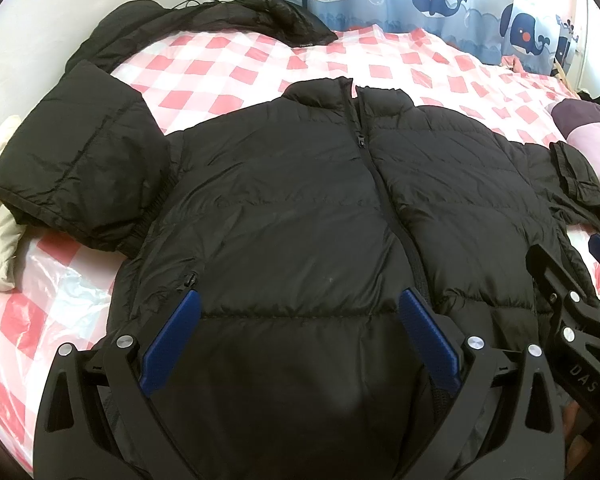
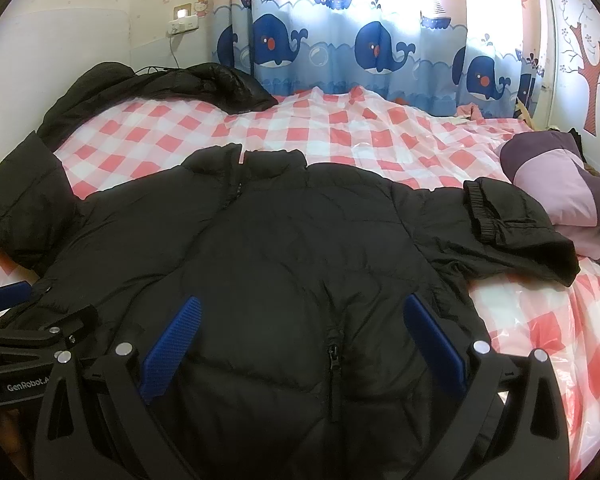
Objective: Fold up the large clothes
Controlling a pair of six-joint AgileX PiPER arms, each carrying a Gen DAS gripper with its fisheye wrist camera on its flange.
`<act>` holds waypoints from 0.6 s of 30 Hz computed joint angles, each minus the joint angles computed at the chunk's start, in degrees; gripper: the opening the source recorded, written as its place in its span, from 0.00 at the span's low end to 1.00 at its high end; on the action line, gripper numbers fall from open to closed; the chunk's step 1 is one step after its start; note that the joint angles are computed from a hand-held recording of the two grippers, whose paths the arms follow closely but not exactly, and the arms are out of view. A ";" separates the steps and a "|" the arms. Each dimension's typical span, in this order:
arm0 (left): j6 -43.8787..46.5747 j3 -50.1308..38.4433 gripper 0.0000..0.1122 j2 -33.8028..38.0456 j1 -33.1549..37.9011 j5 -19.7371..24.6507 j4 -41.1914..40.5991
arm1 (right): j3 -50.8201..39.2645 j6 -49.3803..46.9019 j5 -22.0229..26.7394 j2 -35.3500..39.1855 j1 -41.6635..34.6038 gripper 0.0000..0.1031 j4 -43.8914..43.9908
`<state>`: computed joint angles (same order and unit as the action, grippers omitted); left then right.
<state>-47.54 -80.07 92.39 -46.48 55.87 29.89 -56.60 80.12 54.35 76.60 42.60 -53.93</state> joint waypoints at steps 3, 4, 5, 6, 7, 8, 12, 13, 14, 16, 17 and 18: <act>0.09 0.05 0.85 0.00 -0.01 -0.11 -0.04 | 0.04 -0.05 -0.15 -0.01 -0.06 0.95 0.09; -0.01 0.06 0.85 -0.02 -0.02 -0.09 -0.02 | 0.02 -0.11 -0.09 0.01 -0.03 0.95 0.12; -0.01 0.06 0.85 -0.02 -0.02 -0.09 -0.02 | 0.17 -0.15 -0.26 -0.16 -0.15 0.95 0.11; -0.01 0.04 0.85 0.00 -0.04 -0.05 -0.04 | 0.14 -0.10 -0.18 -0.13 -0.05 0.95 0.06; -0.01 0.04 0.85 0.00 -0.04 -0.05 -0.04 | 0.17 -0.04 -0.19 -0.14 -0.10 0.95 -0.02; -0.03 -0.02 0.85 0.06 -0.07 -0.02 -0.06 | 0.17 -0.04 -0.19 -0.14 -0.10 0.95 -0.02; -0.03 0.02 0.85 0.01 -0.08 -0.02 -0.02 | 0.22 -0.09 -0.34 -0.16 -0.21 0.95 0.11; -0.02 0.00 0.85 0.04 -0.09 -0.01 -0.03 | 0.13 -0.07 -0.25 -0.07 -0.12 0.95 0.17; -0.08 0.00 0.85 0.02 -0.11 0.05 0.04 | 0.01 -0.08 -0.19 0.09 -0.03 0.95 0.21; -0.19 -0.02 0.85 0.09 -0.14 0.08 0.04 | -0.20 -0.05 0.01 0.48 0.26 0.95 0.23; -0.38 0.13 0.85 0.13 -0.22 -0.09 0.12 | -0.35 -0.08 0.11 0.76 0.40 0.95 0.30; -0.88 0.80 0.85 0.05 -0.38 -0.62 0.52 | -0.51 -0.05 0.26 0.99 0.64 0.95 0.32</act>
<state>-48.42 -79.27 92.45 -46.86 55.24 30.40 -57.11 80.07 54.61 77.59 43.24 -53.61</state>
